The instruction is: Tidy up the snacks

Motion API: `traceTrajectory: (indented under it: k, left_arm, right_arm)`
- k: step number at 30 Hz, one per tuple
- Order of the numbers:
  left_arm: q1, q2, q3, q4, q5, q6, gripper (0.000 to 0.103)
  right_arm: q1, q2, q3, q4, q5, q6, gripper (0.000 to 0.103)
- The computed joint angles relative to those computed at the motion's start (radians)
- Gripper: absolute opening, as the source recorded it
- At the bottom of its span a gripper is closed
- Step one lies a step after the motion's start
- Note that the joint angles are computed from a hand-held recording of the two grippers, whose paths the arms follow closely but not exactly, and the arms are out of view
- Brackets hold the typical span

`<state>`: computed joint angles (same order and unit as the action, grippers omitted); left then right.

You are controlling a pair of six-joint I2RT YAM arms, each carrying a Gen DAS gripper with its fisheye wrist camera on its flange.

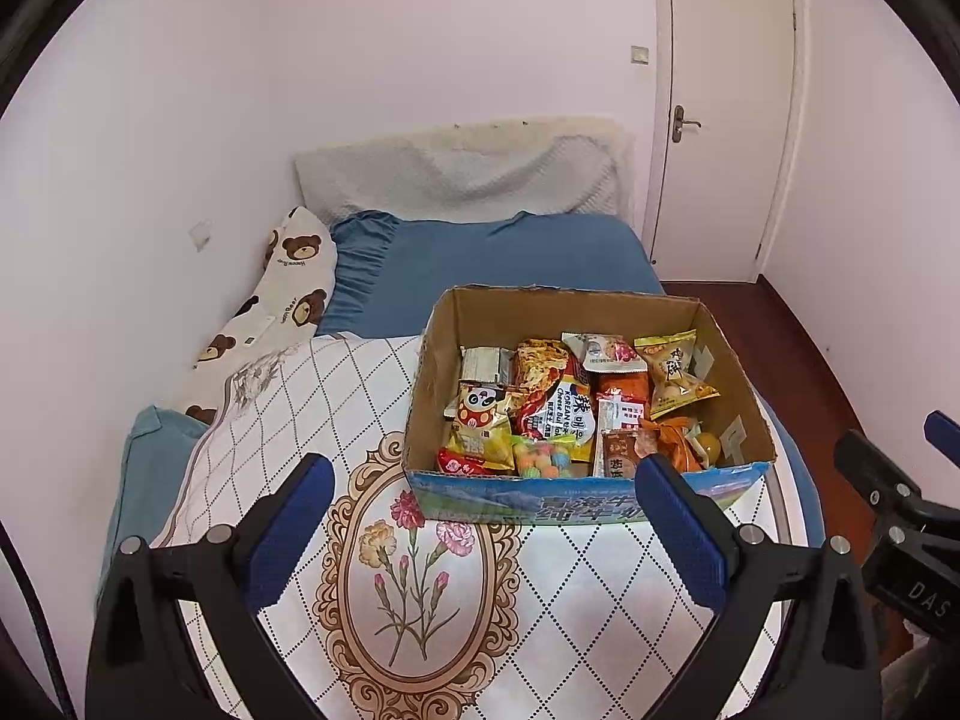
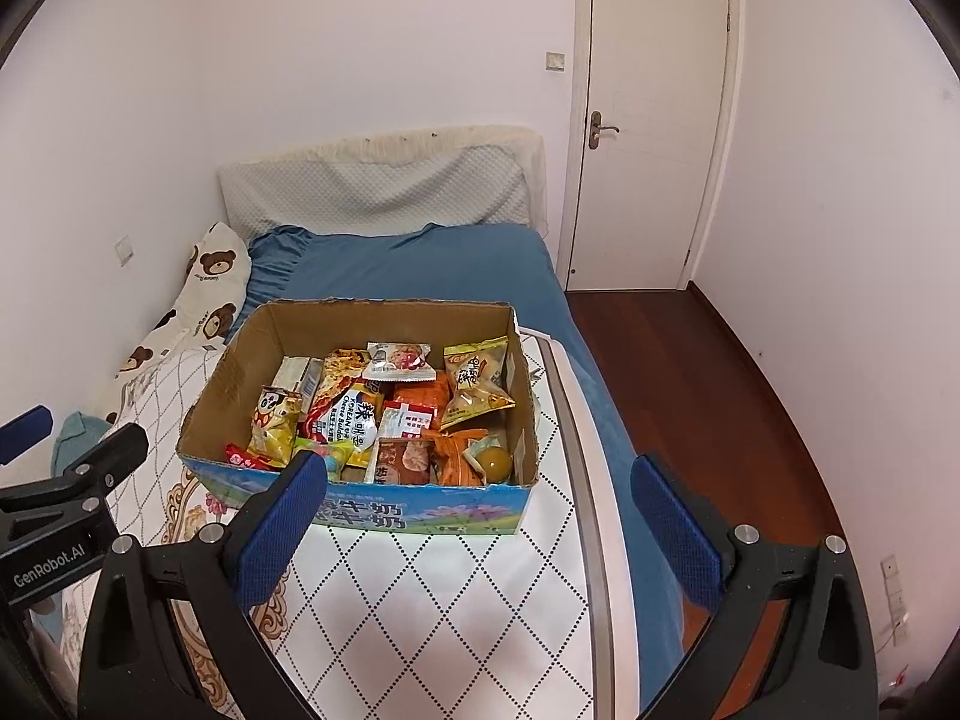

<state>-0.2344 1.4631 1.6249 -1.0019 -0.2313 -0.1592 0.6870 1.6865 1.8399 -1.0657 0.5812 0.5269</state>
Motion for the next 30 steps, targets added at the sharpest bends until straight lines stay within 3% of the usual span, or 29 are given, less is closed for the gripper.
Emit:
traceTrajectory:
  k: [30]
  left_arm:
    - [-0.009, -0.030, -0.025, 0.007, -0.001, 0.009, 0.103]
  right_arm:
    - [0.009, -0.009, -0.006, 0.002, 0.011, -0.002, 0.103]
